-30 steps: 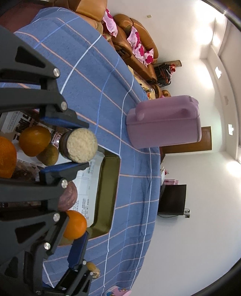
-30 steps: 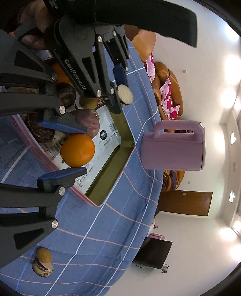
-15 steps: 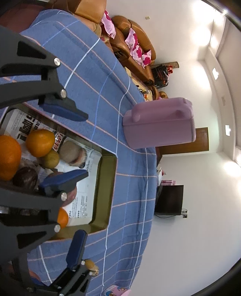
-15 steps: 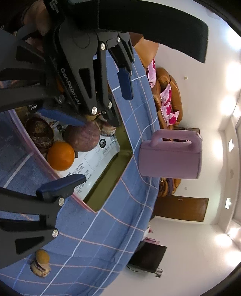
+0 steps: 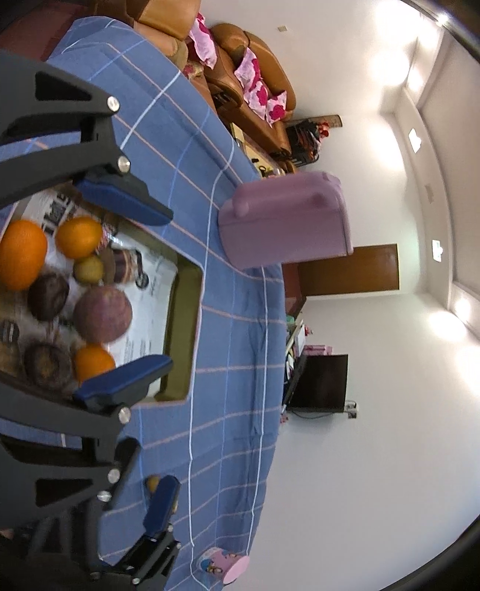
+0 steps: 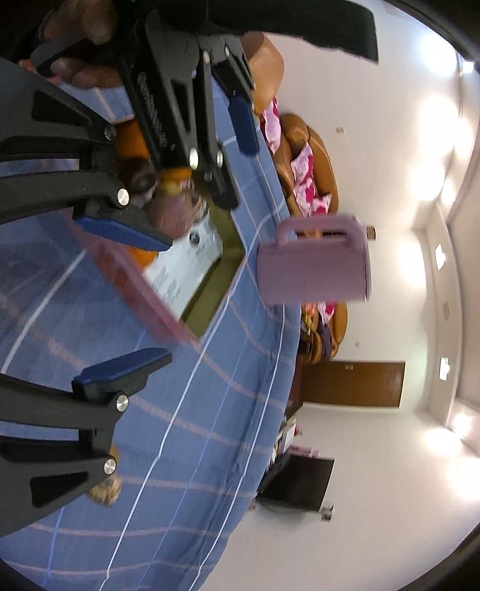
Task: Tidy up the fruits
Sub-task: 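Move both open tools from the tin to the round brown fruit and labelled can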
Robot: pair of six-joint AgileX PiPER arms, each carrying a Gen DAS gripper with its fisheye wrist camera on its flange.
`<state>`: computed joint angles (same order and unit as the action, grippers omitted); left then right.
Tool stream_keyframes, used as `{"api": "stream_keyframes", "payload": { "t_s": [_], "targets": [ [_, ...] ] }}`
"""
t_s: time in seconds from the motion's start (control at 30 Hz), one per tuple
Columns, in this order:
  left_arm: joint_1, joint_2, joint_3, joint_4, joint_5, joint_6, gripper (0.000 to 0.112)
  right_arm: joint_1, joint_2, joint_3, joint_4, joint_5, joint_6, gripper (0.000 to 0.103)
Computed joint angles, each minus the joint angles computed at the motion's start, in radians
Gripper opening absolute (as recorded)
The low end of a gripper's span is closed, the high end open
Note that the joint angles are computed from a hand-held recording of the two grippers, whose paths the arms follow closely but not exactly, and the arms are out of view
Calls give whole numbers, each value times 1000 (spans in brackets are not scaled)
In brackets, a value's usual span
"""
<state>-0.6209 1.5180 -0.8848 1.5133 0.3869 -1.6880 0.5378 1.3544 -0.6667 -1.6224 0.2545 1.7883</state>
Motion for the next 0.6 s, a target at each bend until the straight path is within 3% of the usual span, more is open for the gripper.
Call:
{"api": "stream_keyframes", "payload": {
  "t_s": [0.2,0.37,0.6],
  "targets": [
    [-93,50,-50,-18,30,22,76,-202,-58,41,184,-7,-163,56],
    [-148,130,-128,-87,49,91,76,-349,-12,2,417,-17,-351,56],
    [-182,205,-221,-167,57,197,76,-400,56,-43,604,-20,-483,56]
  ]
}}
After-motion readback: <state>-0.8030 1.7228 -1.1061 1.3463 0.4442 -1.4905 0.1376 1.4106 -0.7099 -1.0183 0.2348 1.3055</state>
